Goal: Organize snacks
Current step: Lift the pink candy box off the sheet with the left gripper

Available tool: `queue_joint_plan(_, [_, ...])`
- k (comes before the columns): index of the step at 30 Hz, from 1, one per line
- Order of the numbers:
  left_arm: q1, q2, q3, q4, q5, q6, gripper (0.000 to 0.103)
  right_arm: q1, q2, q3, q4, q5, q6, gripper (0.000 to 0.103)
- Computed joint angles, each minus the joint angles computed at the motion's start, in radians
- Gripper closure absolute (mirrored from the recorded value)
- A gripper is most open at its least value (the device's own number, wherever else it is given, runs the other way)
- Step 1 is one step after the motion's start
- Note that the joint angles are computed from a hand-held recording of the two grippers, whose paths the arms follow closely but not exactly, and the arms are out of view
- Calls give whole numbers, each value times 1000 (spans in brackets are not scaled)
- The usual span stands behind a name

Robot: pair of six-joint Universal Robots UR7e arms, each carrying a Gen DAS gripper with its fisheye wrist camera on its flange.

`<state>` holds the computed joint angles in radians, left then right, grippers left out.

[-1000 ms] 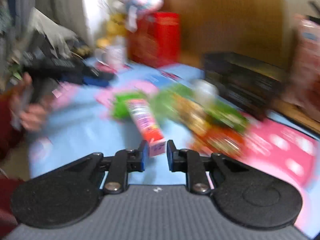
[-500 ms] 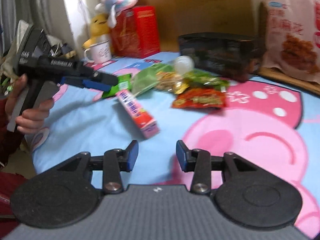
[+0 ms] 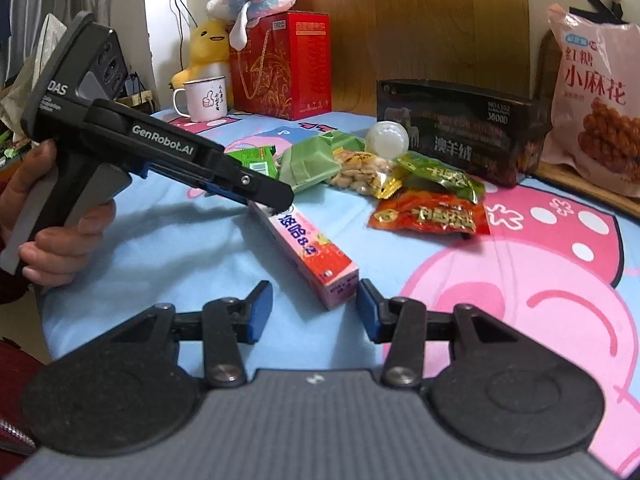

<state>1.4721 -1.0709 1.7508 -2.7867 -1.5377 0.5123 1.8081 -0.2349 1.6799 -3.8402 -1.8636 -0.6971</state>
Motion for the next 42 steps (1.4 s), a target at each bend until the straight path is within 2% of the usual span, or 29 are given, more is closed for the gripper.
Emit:
queue_joint_plan(2, [-2,-6,11,-10,8,-6,55,2,10,-8,-18,-7,-10,56])
queue_joint_plan(5, [-5,-19,35,-22,12,-6,55,7,18,-19,-42,-35,-16,72])
queue_joint_plan(6, [-4,-24,40,-16,7,-3,55,5,15,-18,-44,-40,-7,73])
queue_joint_plan(11, [-8,-32,76,-46,3,31,52,-9,3,-2,-59,-31,44,73])
queue_joint_plan(16, [-9,-31,81,-57,4,44,50,-9,23,-8,-95,-24,18,68])
queue_joint_plan(42, [10,-28,92,-86,-42,85,50,3,41,-35,-109,-60,15,67])
